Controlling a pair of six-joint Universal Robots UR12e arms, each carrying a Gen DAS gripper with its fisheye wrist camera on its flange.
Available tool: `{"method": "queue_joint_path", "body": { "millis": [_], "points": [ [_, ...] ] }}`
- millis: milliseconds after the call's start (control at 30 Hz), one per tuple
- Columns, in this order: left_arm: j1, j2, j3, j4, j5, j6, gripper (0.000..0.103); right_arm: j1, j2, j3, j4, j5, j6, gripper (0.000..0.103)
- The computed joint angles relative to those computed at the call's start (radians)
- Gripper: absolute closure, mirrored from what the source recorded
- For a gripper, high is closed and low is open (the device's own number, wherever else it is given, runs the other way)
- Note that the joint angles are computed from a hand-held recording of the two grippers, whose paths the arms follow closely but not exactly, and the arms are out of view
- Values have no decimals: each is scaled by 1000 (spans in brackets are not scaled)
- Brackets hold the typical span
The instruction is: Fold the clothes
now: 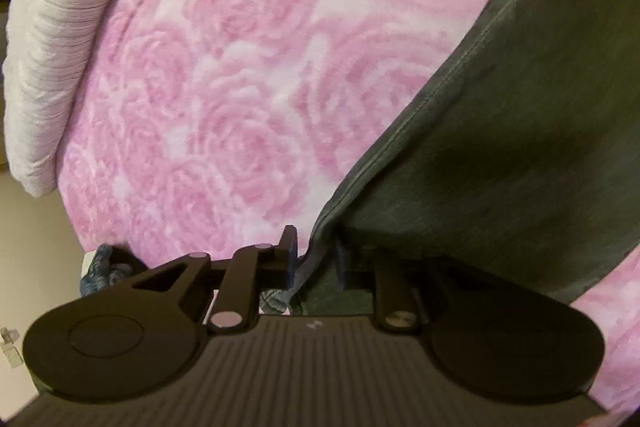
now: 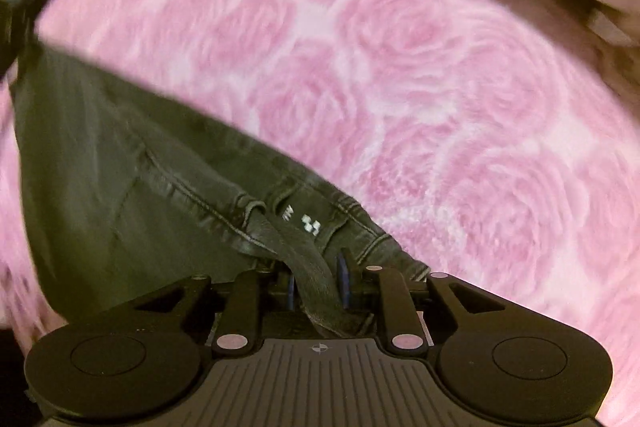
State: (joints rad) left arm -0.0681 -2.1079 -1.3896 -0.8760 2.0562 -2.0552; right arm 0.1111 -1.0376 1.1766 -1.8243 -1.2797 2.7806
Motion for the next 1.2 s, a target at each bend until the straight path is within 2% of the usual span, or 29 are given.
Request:
{"method": "queue_joint_path", "body": {
  "millis": [67, 100, 133, 200, 267, 367, 433, 633, 733, 867, 1000, 1067, 1133, 1200],
  "points": [
    [-4, 10, 2, 0, 10, 3, 80, 4, -10, 6, -3, -11, -15, 82],
    [-5, 15, 0, 5, 13, 4, 80, 12, -17, 10, -13, -40, -40, 69],
    [-6, 21, -1, 11, 17, 5, 80, 19, -27, 28, -56, -71, -45, 42],
    [-7, 32, -6, 23, 24, 4, 80, 8, -54, 78, -183, -44, 33, 24],
    [-8, 44, -12, 36, 32, -10, 80, -1, -69, 109, -278, -36, 118, 24],
    [-10, 64, -23, 35, 33, -49, 79, 1, -91, 140, -370, -86, 198, 24],
    [-10, 85, -43, 34, 24, -60, 78, 9, -108, 164, -391, -117, 231, 24],
    [-3, 160, -117, 28, -19, -58, 71, 30, -180, 284, -411, -109, 339, 24],
    [17, 191, -146, 1, -26, -75, 68, 60, -210, 335, -452, -107, 366, 24],
    [56, 219, -180, -2, -42, -87, 66, 122, -218, 341, -474, -129, 371, 24],
    [110, 251, -262, 148, -119, 36, 65, 198, -189, 307, -507, -103, 366, 24],
    [141, 261, -320, 268, -187, 192, 63, 247, -161, 267, -506, -100, 363, 24],
    [173, 251, -330, 287, -266, 259, 62, 290, -129, 228, -505, -95, 373, 24],
    [214, 230, -309, 248, -377, 243, 62, 339, -88, 173, -489, -115, 392, 24]
  ]
}}
